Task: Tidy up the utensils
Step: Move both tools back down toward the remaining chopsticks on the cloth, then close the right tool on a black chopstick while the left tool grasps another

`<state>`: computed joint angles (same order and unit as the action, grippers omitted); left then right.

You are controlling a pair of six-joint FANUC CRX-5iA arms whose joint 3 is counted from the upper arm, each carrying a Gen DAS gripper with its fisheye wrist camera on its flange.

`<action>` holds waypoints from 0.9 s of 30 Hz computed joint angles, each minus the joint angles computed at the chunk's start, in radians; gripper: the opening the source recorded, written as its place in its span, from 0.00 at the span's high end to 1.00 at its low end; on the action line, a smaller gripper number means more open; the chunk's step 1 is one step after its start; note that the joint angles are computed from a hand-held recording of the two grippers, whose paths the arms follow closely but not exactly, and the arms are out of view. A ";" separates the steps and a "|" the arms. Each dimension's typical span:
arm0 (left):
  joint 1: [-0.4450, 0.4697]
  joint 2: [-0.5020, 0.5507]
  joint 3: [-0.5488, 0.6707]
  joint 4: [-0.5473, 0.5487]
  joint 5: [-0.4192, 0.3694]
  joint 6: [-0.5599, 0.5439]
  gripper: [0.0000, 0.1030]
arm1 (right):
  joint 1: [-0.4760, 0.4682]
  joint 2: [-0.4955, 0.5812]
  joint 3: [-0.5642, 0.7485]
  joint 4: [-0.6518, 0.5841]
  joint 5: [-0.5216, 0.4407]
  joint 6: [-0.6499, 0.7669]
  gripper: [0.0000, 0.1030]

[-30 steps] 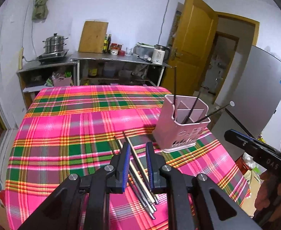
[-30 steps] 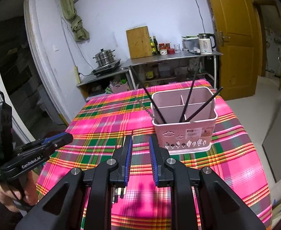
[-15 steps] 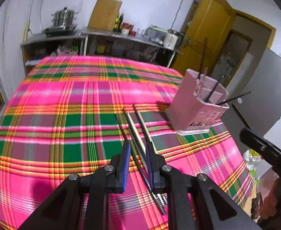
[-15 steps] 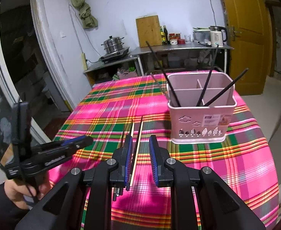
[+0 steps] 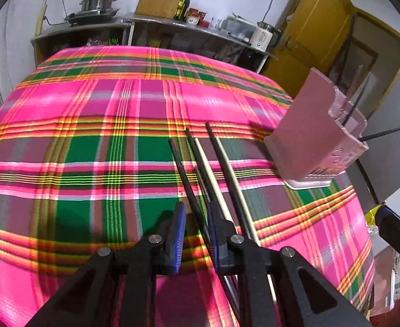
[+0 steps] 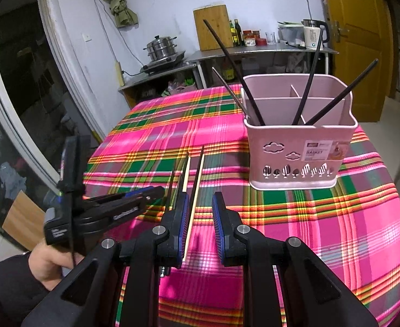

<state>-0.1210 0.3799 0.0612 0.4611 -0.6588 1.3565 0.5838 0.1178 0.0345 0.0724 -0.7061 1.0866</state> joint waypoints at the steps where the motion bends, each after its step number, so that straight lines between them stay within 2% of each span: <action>1: 0.000 0.006 0.006 -0.006 -0.001 0.006 0.85 | -0.003 0.006 0.005 -0.007 -0.003 0.007 0.82; 8: -0.013 0.026 0.031 -0.066 0.016 0.040 0.85 | -0.014 0.036 0.029 -0.041 -0.012 0.034 0.82; 16: -0.041 0.049 0.100 -0.210 0.013 0.120 0.85 | -0.014 0.061 0.048 -0.064 -0.024 0.049 0.82; 18: -0.040 0.051 0.104 -0.218 0.011 0.117 0.90 | -0.015 0.071 0.058 -0.070 -0.028 0.054 0.82; 22: -0.018 0.042 0.069 -0.139 0.019 0.043 0.92 | -0.019 0.097 0.083 -0.093 -0.035 0.070 0.82; 27: 0.013 0.010 0.017 -0.112 0.030 0.011 0.94 | -0.026 0.151 0.138 -0.148 -0.048 0.114 0.82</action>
<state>-0.1079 0.3903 0.0787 0.3491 -0.6290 1.3671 0.5578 0.2691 0.1728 -0.0754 -0.7544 1.2006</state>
